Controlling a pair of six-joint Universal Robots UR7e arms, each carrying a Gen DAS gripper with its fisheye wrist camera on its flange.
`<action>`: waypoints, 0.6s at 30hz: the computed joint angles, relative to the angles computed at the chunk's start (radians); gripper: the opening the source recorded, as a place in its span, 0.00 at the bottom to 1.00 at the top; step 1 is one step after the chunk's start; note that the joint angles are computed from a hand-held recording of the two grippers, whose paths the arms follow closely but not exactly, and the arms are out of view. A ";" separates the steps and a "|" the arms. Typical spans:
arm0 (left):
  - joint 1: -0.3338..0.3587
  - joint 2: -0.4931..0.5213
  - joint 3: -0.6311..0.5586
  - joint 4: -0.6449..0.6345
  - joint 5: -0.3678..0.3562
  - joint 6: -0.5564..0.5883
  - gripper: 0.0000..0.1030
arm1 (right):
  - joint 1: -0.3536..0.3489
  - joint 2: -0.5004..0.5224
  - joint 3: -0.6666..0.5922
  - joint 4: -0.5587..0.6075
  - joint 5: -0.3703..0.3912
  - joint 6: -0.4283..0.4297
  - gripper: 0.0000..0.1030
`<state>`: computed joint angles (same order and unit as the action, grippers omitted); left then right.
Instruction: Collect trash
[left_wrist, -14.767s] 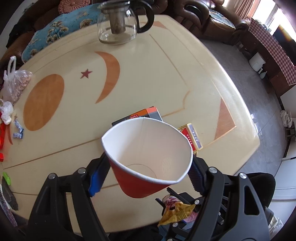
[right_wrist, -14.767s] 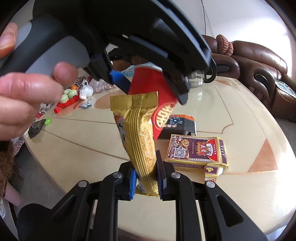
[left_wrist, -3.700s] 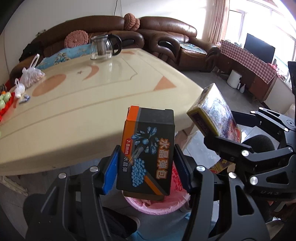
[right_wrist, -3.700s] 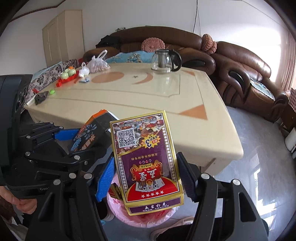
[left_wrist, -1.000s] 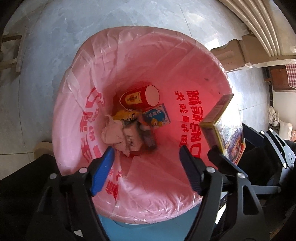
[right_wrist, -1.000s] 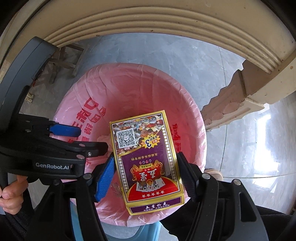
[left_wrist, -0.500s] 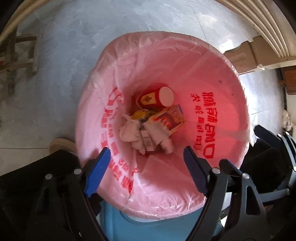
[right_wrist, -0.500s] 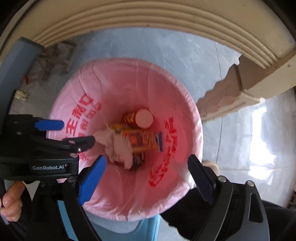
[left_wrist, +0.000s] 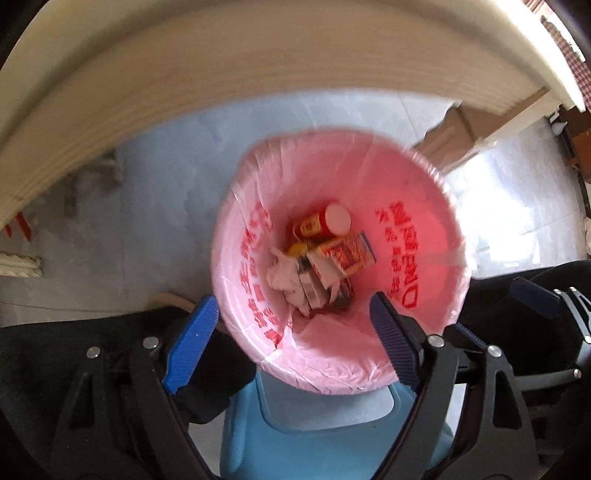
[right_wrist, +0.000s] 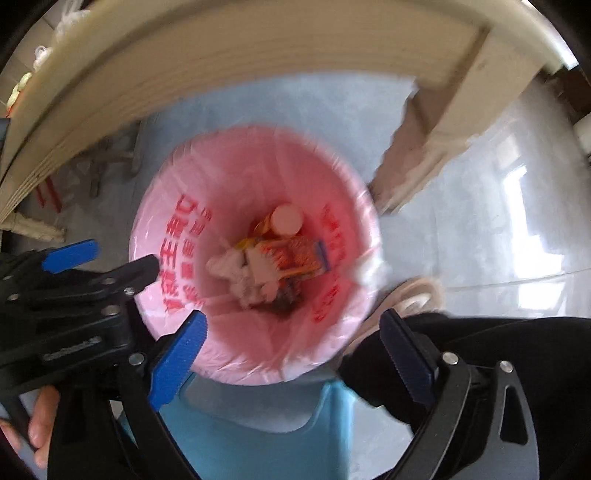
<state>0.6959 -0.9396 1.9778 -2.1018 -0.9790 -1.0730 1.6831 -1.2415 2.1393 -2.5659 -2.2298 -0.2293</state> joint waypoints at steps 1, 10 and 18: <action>-0.013 -0.014 0.006 -0.005 0.013 -0.013 0.80 | 0.018 -0.019 0.016 -0.052 -0.005 -0.030 0.89; -0.201 -0.153 -0.024 0.167 0.227 -0.215 0.81 | 0.241 -0.111 0.100 -0.610 -0.091 -0.344 0.93; -0.376 -0.183 -0.157 0.595 0.441 -0.508 0.89 | 0.372 -0.266 0.060 -0.623 -0.031 -0.296 0.93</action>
<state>0.3194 -1.1230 1.8204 -1.5071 -0.5378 -1.5809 2.0554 -1.5071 2.1993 -3.1890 -2.2606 -0.5249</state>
